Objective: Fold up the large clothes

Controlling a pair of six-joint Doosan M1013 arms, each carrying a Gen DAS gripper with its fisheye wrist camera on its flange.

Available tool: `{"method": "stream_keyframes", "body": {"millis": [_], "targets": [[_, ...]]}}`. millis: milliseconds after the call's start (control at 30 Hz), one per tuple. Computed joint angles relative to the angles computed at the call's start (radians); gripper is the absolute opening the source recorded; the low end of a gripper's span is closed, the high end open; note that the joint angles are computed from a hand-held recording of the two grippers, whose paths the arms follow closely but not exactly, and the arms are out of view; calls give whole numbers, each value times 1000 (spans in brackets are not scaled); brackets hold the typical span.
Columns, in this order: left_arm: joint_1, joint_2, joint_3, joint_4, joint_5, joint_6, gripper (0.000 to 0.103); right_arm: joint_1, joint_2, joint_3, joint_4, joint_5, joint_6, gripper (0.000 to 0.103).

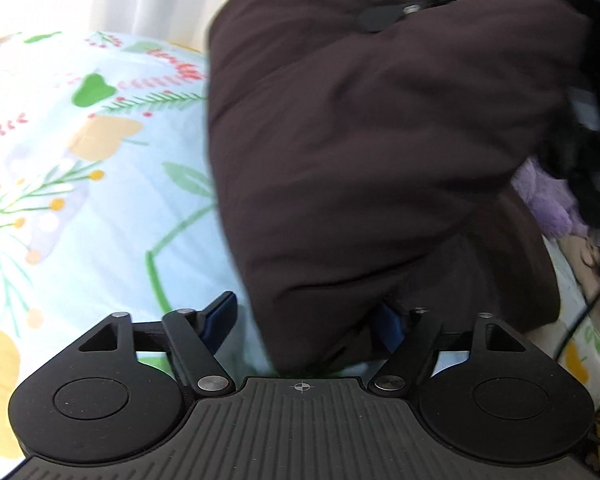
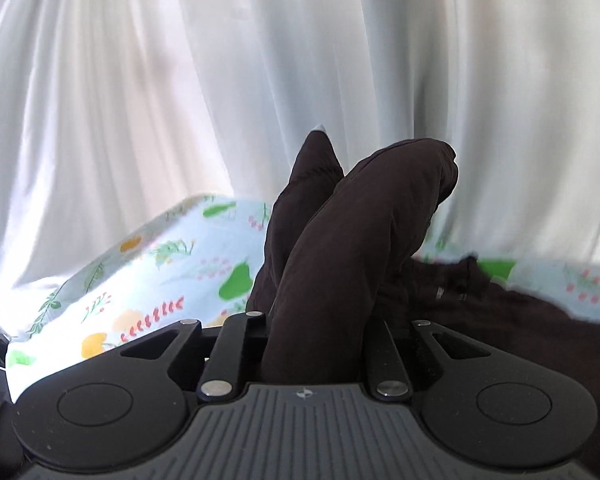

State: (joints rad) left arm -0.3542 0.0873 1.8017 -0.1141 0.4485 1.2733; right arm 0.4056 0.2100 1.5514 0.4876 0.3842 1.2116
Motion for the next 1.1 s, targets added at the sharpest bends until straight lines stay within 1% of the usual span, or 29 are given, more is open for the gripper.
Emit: {"method": "stream_keyframes", "body": {"millis": [33, 67, 100, 133, 167, 233, 300, 400, 433, 467, 533, 633, 667, 700, 733, 800, 833, 867, 900, 967, 1000, 1067, 1100], "targets": [[-1, -2, 0, 47, -2, -41, 71, -1, -13, 14, 8, -19, -2, 16], [-1, -6, 2, 42, -12, -45, 70, -2, -25, 29, 22, -41, -9, 16], [4, -10, 2, -3, -19, -12, 67, -9, -36, 45, 48, -59, -27, 16], [3, -15, 5, -8, -26, -3, 66, -14, -50, 62, 65, -79, -30, 16], [-1, -20, 8, 13, -36, -5, 66, -18, -62, 76, 72, -93, -28, 16], [-18, -28, 10, 116, -56, -72, 65, -21, -91, 108, 31, -130, 27, 15], [-32, -36, 9, 173, -68, -106, 65, -29, -112, 134, -24, -161, 91, 15], [-44, -36, -2, 200, -78, -81, 65, -45, -137, 169, -153, -192, 242, 15], [-43, -38, 2, 191, -85, -49, 65, -51, -145, 179, -227, -191, 317, 15], [-46, -36, -2, 177, -86, -16, 65, -59, -142, 190, -269, -203, 361, 15], [-44, -30, -11, 81, -80, 103, 64, -69, -154, 209, -434, -195, 531, 15], [-54, -24, -19, 49, -89, 188, 65, -85, -169, 236, -667, -179, 765, 15], [-53, -28, -15, 19, -103, 238, 66, -91, -173, 243, -740, -170, 838, 15], [-54, -28, -14, -13, -113, 285, 68, -101, -176, 249, -765, -160, 861, 15], [-53, -25, -18, -40, -118, 334, 69, -107, -178, 254, -817, -151, 909, 15], [-64, -23, -24, -26, -119, 380, 71, -114, -178, 263, -965, -125, 1034, 14], [-79, -32, -15, -1, -122, 382, 73, -117, -179, 270, -1030, -113, 1087, 14], [-82, -32, -16, -20, -123, 422, 74, -122, -180, 277, -1081, -104, 1132, 14], [-81, -31, -18, -67, -119, 489, 77, -127, -178, 281, -1105, -96, 1147, 14], [-80, -27, -25, -158, -110, 611, 80, -123, -167, 281, -1244, -61, 1255, 14], [-79, -21, -38, -196, -102, 667, 82, -129, -164, 284, -1254, -64, 1258, 14], [-78, -17, -42, -279, -97, 776, 86, -149, -159, 286, -1153, -81, 1183, 14], [-75, -16, -43, -323, -95, 817, 88, -149, -146, 281, -1143, -79, 1177, 14]]}}
